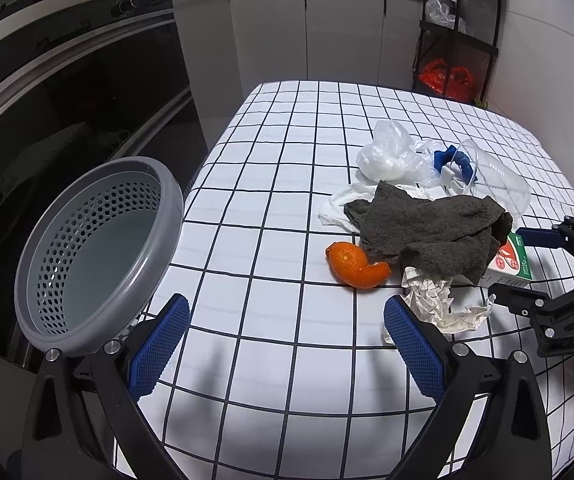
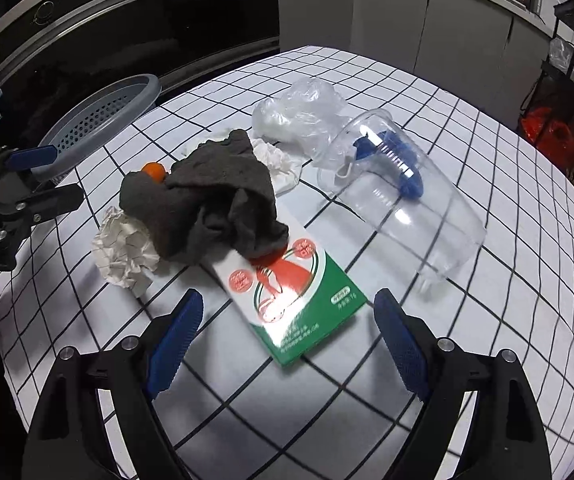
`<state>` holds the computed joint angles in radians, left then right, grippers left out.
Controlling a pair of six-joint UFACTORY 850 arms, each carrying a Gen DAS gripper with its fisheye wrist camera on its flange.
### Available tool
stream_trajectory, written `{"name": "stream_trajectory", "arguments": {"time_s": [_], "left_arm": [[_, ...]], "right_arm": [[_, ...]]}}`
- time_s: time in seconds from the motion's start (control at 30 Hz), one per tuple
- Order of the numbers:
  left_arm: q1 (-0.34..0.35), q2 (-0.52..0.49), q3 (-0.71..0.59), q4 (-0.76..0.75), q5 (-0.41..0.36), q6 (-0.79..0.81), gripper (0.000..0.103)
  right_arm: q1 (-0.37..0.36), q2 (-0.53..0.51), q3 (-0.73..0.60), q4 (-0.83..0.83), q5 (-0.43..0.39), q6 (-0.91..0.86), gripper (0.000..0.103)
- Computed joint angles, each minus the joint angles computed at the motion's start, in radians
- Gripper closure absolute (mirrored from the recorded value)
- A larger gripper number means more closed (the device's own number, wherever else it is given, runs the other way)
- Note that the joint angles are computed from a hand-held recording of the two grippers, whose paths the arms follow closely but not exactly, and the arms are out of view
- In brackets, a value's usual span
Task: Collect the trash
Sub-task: 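Grasp the green-and-white medicine box with the right gripper, then grasp the crumpled white paper with the left gripper while the right gripper lifts the box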
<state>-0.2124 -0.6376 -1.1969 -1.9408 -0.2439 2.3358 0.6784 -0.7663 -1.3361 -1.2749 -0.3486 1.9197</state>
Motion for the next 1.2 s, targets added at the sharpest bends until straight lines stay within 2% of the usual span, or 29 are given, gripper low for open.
{"name": "stream_trajectory", "arguments": {"time_s": [0.07, 0.17, 0.27, 0.3, 0.33, 0.4, 0.6, 0.83, 0.97, 1.13, 1.2], "left_arm": [[0.000, 0.000, 0.000, 0.004, 0.000, -0.003, 0.007], [-0.001, -0.003, -0.003, 0.022, 0.003, -0.019, 0.007], [0.000, -0.004, -0.004, 0.059, -0.002, -0.054, 0.007], [0.000, -0.003, -0.002, 0.055, -0.004, -0.049, 0.007], [0.000, -0.002, 0.000, 0.053, -0.006, -0.043, 0.007], [0.001, 0.000, 0.002, 0.050, -0.009, -0.037, 0.007], [0.004, 0.006, 0.015, 0.116, -0.026, -0.093, 0.007], [0.007, 0.036, 0.055, 0.051, -0.061, -0.007, 0.007], [0.004, 0.045, 0.072, 0.032, -0.075, 0.026, 0.007], [0.001, 0.048, 0.079, 0.112, -0.101, -0.047, 0.007], [-0.004, 0.051, 0.082, 0.127, -0.113, -0.057, 0.007]], "right_arm": [[-0.012, -0.007, -0.004, -0.031, 0.027, 0.024, 0.020], [-0.020, -0.022, -0.023, -0.036, 0.030, 0.031, 0.020], [-0.014, -0.021, -0.020, -0.109, 0.021, 0.101, 0.021], [-0.009, -0.022, -0.021, -0.112, 0.011, 0.103, 0.022], [-0.007, -0.021, -0.018, -0.121, 0.012, 0.115, 0.028], [-0.001, -0.017, -0.011, -0.142, 0.002, 0.164, 0.031], [0.037, -0.006, -0.008, 0.006, -0.125, 0.188, 0.040], [0.093, -0.012, -0.030, 0.197, -0.236, 0.210, 0.044], [0.130, 0.025, 0.027, 0.160, -0.264, 0.424, 0.044], [0.173, 0.077, 0.107, 0.091, -0.295, 0.647, 0.045], [0.186, 0.090, 0.122, 0.086, -0.315, 0.683, 0.045]]}}
